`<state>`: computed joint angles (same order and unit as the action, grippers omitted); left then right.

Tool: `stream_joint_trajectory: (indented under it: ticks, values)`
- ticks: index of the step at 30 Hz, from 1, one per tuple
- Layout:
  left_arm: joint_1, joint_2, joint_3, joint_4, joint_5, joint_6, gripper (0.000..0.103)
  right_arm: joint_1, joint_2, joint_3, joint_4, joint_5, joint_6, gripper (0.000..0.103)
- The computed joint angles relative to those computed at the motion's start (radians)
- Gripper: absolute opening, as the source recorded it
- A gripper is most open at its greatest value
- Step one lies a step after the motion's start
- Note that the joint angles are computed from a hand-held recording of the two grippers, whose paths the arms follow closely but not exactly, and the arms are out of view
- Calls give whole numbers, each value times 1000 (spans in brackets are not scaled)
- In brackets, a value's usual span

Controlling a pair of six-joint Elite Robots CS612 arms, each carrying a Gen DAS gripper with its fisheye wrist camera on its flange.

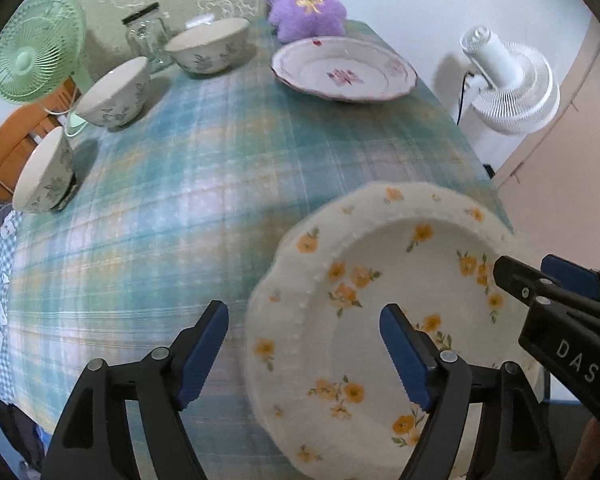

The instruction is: Organize plates and bowls

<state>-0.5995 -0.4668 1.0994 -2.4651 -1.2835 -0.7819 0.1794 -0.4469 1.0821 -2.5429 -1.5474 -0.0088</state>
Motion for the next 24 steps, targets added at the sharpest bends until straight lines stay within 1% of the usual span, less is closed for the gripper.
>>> stream_joint_trajectory:
  ticks: [1, 3, 5, 7, 8, 9, 10, 11, 13, 15, 17, 19, 21, 24]
  values:
    - [1, -6, 6, -10, 1, -3, 84, -1, -4, 2, -5, 14, -2, 55]
    - [4, -20, 22, -33, 14, -2, 85, -3, -13, 5, -12, 51, -5, 55]
    - [6, -37, 38, -63, 37, 16, 85, -1, -25, 11, -37, 70, -3, 55]
    - [8, -51, 53, -97, 52, 37, 89, 0, -33, 11, -55, 89, 4, 55]
    - [10, -58, 59, -114, 52, 49, 90, 1, -39, 13, -68, 99, 10, 57]
    - [13, -62, 62, -129, 48, 61, 90, 2, -42, 13, -76, 106, 15, 61]
    - [16, -66, 64, -143, 49, 73, 90, 4, -46, 13, -87, 117, 22, 64]
    - [19, -68, 62, -143, 57, 84, 90, 5, -46, 7, -96, 118, 24, 66]
    - [24, -71, 53, -144, 60, 106, 90, 11, -48, -1, -109, 109, 30, 67]
    - [28, -69, 42, -150, 69, 134, 90, 16, -53, -3, -132, 114, 28, 67]
    - [30, -66, 30, -161, 94, 153, 90, 21, -49, -16, -147, 93, 29, 67]
    - [35, -61, 17, -165, 89, 158, 90, 23, -44, -35, -145, 82, 38, 67]
    - [43, -51, -8, -149, 79, 152, 90, 23, -34, -63, -133, 79, 39, 67]
    - [49, -32, -45, -138, 91, 153, 90, 21, -13, -113, -109, 81, 23, 67]
